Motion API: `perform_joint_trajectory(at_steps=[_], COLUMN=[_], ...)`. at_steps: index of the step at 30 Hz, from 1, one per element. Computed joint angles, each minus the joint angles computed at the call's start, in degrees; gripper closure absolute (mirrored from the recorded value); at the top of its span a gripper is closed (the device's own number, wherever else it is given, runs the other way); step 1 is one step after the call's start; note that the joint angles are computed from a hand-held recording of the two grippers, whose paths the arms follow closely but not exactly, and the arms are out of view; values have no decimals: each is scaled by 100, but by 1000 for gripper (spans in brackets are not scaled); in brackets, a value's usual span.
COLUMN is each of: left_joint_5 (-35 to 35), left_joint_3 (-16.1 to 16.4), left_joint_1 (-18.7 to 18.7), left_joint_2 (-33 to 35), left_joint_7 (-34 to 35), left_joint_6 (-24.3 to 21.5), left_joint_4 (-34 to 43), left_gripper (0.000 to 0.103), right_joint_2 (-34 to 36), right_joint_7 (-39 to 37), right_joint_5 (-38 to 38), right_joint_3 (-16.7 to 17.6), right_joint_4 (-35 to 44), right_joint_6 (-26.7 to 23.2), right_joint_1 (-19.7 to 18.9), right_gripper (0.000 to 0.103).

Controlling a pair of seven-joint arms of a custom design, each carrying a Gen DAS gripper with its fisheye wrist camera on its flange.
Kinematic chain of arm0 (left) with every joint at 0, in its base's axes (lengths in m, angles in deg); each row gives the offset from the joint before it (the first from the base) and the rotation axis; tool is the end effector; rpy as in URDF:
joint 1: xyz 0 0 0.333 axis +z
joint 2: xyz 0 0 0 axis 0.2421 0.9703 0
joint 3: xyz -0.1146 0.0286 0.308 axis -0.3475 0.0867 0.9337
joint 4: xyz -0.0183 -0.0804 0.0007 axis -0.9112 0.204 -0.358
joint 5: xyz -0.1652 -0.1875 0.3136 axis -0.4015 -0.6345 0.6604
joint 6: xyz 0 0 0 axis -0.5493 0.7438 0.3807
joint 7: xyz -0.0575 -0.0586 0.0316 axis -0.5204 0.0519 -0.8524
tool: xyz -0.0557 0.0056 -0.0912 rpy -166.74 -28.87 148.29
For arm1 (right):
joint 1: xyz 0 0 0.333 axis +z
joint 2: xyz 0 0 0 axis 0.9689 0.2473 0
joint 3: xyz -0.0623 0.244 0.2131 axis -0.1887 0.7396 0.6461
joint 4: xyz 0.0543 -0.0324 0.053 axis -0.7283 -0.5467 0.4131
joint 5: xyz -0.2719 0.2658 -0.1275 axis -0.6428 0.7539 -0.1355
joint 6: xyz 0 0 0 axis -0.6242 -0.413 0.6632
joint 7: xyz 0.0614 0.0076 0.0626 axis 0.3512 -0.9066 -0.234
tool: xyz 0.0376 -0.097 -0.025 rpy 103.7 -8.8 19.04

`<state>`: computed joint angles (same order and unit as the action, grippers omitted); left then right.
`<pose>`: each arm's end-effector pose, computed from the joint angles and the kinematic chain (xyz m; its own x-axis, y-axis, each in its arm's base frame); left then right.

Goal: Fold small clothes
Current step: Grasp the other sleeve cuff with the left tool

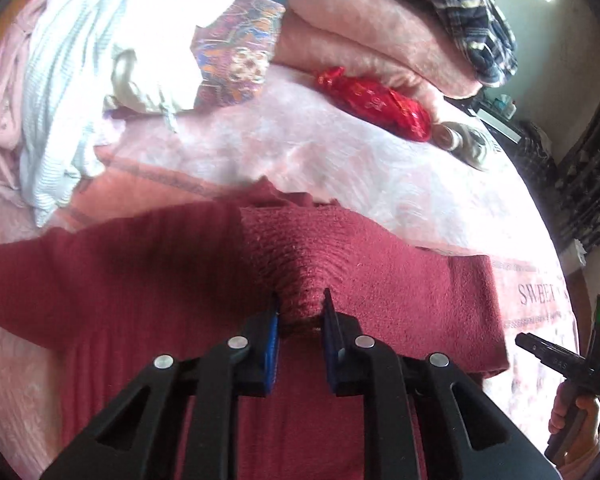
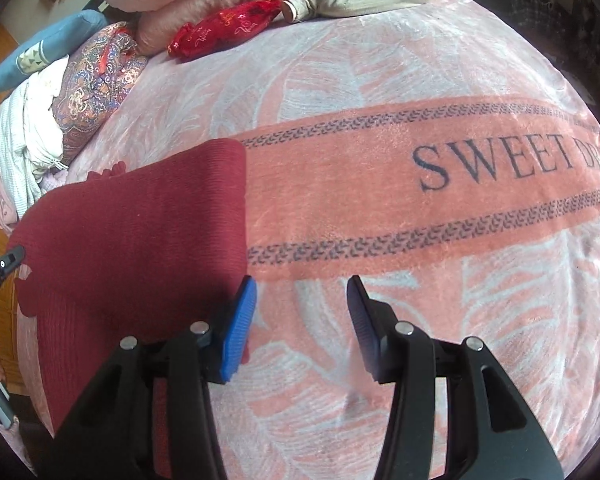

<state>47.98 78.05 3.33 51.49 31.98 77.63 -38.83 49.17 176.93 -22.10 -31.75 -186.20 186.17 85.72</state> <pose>0.7171 -0.2464 0.4419 -0.4189 -0.8927 0.1660 -0.8066 0.2819 -0.5195 0.5411 0.1089 0.4048 -0.4943 -0.8214 -0.2845 -0.7544 0.5680 -0.3290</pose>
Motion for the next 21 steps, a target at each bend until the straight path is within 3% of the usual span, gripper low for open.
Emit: perform_joint_trajectory(at_steps=[3,9,13,15,16,21], left_joint_5=[296,624,951,1147,1224,1407], left_joint_3=[325,510,590,669,703,712], left_joint_1=[66,189,130,71,53,52], left_joint_2=[204,951,1050,1056,1081,1028], left_joint_7=[-192,-457,-489,-521,-551,-537], left_joint_6=[-6,-777,-750,-675,-641,-454], left_joint_4=[247,1052,973,911,908,720], left_gripper=[84,84,79,71,70,64], right_joint_2=[200,849,1219,1389,1470,1546], right_joint_7=[-627,-2287,-1895,-1727,-1458,-1057], right_joint_5=[744,2911,2453,2316,2014,1547], right_joint_3=[82,552,509,491,398,367], right_joint_4=[188,830,1274,1467,1617,1854], right_joint_6=[165,343,42,-209,-511,-976], right_joint_1=[77,31,153,160,225,262], right_gripper=[54,49,49,54,62,63])
